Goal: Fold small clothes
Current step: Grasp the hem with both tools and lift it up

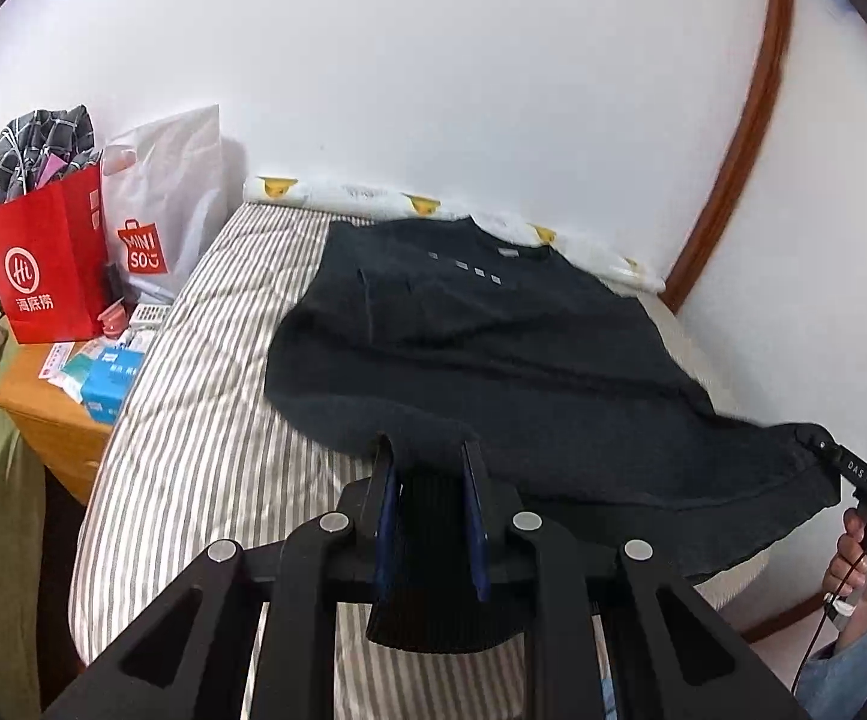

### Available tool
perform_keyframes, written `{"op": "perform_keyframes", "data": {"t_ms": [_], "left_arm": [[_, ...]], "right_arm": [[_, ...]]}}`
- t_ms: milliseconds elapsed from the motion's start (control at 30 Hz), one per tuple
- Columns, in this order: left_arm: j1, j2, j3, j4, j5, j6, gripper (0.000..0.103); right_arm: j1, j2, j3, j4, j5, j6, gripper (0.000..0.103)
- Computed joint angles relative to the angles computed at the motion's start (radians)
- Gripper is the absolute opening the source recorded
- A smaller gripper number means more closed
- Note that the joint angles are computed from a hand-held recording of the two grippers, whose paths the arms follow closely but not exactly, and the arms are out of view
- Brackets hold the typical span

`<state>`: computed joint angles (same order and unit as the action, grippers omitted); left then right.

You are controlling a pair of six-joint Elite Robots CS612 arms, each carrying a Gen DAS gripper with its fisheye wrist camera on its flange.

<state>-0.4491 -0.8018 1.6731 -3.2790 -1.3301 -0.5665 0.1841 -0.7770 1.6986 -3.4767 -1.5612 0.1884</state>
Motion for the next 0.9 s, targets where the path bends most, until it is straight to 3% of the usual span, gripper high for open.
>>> {"op": "perform_keyframes", "data": {"t_ms": [100,333,533,900], "left_arm": [[0.014,0.019,-0.048,0.007,0.019,-0.018,0.019],[0.051,0.085,-0.209,0.116,0.035,-0.019,0.019],[0.076,0.155,-0.347,0.202,0.041,0.005,0.019],[0.124,0.314,-0.633,0.405,-0.022,0.022,0.019]], "right_arm": [[-0.003,0.012,-0.052,0.025,0.006,0.012,0.01],[0.002,0.069,-0.223,0.108,0.002,-0.001,0.01],[-0.003,0.15,-0.406,0.222,0.004,0.017,0.01],[-0.009,0.315,-0.72,0.433,-0.011,0.038,0.01]]}}
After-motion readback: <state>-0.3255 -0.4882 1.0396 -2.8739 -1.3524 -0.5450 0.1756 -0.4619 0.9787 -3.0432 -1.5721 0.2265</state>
